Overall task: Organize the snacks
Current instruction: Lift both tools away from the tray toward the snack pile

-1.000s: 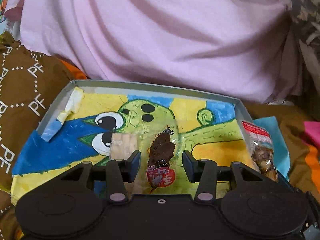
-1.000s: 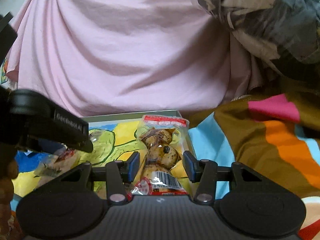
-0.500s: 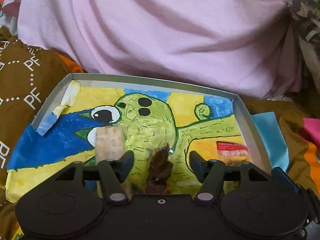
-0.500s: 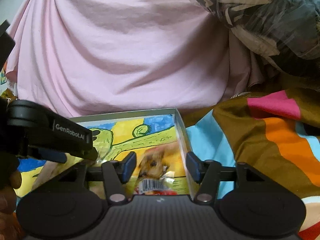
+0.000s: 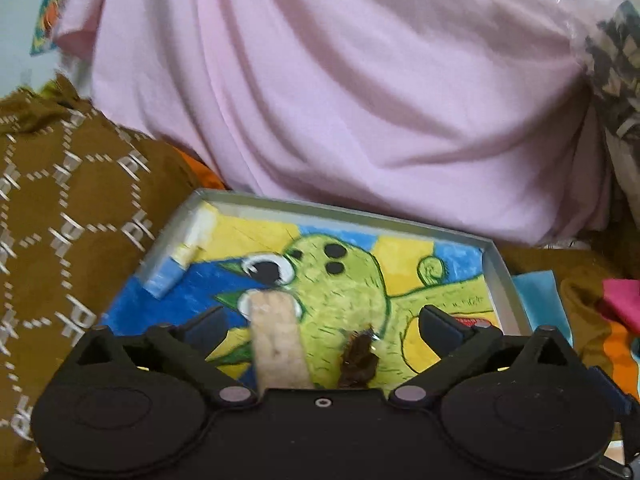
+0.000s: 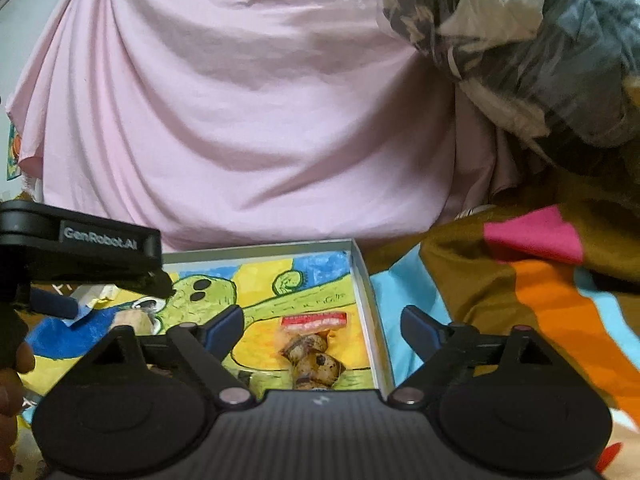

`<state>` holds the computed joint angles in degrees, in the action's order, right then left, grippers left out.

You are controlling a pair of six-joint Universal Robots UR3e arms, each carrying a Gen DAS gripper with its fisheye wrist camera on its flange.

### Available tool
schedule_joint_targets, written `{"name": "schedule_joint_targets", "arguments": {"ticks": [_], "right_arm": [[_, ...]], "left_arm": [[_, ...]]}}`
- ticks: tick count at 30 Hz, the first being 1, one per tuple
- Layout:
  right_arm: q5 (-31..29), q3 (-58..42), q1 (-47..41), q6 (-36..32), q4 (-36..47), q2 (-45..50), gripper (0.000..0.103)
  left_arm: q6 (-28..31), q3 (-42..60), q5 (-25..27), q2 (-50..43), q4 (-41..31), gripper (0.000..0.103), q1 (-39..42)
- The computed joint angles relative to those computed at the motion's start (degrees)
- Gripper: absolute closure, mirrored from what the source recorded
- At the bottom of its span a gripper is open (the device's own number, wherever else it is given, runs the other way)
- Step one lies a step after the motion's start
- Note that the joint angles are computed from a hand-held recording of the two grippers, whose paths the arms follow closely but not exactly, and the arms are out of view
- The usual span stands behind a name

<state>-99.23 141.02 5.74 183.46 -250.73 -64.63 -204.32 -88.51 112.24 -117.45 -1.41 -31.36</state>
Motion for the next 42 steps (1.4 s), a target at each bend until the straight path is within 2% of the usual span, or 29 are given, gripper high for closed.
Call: {"name": "schedule_joint_targets", "arguments": {"ticks": [8,16,21,26,33,39,42], "right_arm": [[-3.58,6.08,5.61,-0.31,1.87,-8.60,0.000],[-11.39,10.75,14.40,2.50,6.93,-15.86,0.000],[-18.17,11.92,21.63,3.63,7.48,-16.41,0.000],[-22.49,12.03,28.50,4.53,8.60,-17.12,0.000],[-31.35,8.80,40.56,3.57,11.24,-12.22,0.000],[-35.34,7.36,47.72,6.62,17.34,-10.98,0.000],[-36.21,7.34,50.48,10.17,23.39,-12.73,0.000]], "left_arm": [[2.71,-12.17,3.61,10.31,3.88,0.001,-2.05],[3.62,-25.20,6.34,21.47,5.26,0.001,-5.33],[3.63,-31.81,7.51,28.03,5.05,0.001,-6.85],[5.16,-38.52,9.99,34.26,4.66,0.001,-8.36],[4.90,-48.05,9.77,44.35,1.05,0.001,-7.40],[5.02,-54.81,9.17,52.88,-4.05,0.001,-6.96],[4.91,-57.98,8.82,57.23,-7.24,0.001,-6.76]]}}
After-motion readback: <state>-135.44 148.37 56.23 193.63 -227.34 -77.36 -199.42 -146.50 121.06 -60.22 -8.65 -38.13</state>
